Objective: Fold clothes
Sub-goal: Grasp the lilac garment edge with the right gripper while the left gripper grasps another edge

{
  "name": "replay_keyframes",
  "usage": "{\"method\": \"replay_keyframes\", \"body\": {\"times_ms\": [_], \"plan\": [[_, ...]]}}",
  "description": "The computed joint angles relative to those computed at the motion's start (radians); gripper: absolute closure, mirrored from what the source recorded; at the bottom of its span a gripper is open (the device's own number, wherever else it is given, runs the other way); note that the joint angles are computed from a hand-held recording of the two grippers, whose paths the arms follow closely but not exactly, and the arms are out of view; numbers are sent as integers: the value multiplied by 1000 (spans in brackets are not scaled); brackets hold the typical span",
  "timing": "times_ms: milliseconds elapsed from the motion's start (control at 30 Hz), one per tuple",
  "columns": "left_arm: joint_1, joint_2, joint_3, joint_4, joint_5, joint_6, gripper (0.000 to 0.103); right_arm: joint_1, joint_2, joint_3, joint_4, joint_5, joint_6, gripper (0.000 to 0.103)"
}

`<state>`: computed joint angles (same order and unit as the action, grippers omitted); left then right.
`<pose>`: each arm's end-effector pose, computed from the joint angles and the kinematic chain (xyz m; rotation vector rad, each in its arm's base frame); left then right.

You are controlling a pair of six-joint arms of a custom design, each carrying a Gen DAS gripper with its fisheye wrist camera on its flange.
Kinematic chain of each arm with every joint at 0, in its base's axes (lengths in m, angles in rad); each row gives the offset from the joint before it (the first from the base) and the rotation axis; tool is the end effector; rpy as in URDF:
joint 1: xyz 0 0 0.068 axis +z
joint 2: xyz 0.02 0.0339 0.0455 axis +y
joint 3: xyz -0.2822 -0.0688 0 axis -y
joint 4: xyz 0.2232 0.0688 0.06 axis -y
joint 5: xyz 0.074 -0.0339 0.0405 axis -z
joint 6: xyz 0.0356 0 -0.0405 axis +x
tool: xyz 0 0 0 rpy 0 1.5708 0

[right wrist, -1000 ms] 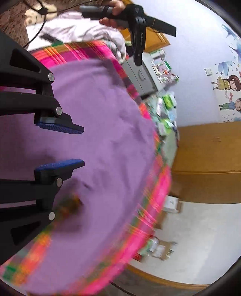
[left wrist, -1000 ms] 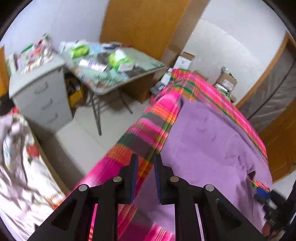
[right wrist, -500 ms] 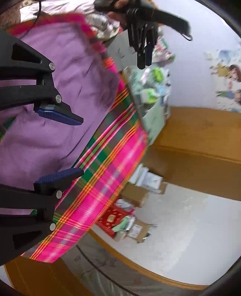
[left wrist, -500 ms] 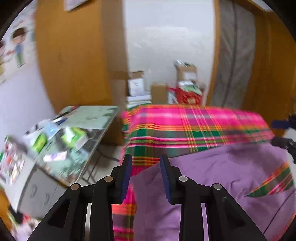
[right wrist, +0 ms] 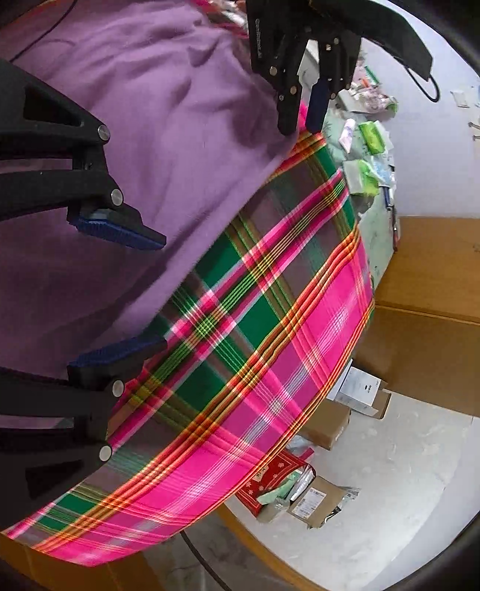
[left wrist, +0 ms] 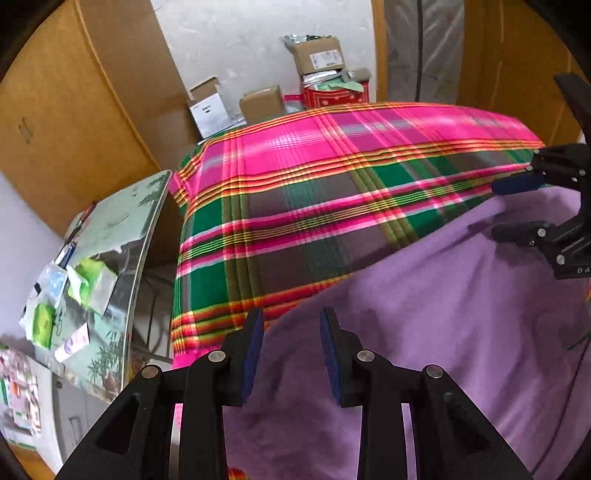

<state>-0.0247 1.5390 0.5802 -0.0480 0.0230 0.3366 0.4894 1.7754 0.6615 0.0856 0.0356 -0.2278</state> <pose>0.2469 -0.0069 0.1547 0.4719 2.5361 0.0868 0.2532 0.1334 0.1221 -0.9000 2.4380 0.0484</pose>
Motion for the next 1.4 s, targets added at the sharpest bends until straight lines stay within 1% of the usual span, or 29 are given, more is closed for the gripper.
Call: {"method": "replay_keyframes", "body": {"times_ms": [100,233,300,333,433,533,633,733,900,967,1000,1067,1133,1167,1200,1233,1333,1400], "plan": [[19,35,3,10,15,25,71,-7,42,29,-11,7,-20,54],[57,71,2,11,56,74,71,-37,65,33,3,-34,-32,54],[77,80,-3,21,79,104,67,-52,72,44,-6,-57,-30,54],[89,81,-4,23,91,116,63,-61,78,52,-13,-73,-34,54],[133,90,0,11,135,164,56,-85,92,63,-14,-107,-34,54],[171,98,4,6,184,212,54,-110,105,57,15,-146,-24,53],[184,107,9,4,207,219,54,-142,115,64,8,-199,-8,51],[188,109,6,13,214,226,54,-127,114,76,-12,-174,1,50],[204,120,21,-11,238,191,55,-126,114,74,-11,-170,12,50],[201,117,20,-18,247,188,67,-116,106,59,5,-165,9,56],[193,109,8,-8,247,192,70,-107,101,52,12,-159,0,61],[174,92,-13,6,237,202,83,-88,89,40,18,-143,-36,69],[153,79,-24,10,220,201,89,-76,78,29,18,-143,-53,90],[143,75,-28,12,209,198,91,-67,71,21,20,-134,-56,94],[135,72,-29,12,200,196,92,-50,62,5,38,-99,-63,100],[126,67,-32,18,186,191,97,-29,49,-16,62,-60,-72,100],[112,49,-51,49,151,183,98,3,-13,-77,120,-16,-64,100],[113,37,-62,69,141,183,98,14,-65,-98,125,2,-31,100]]}}
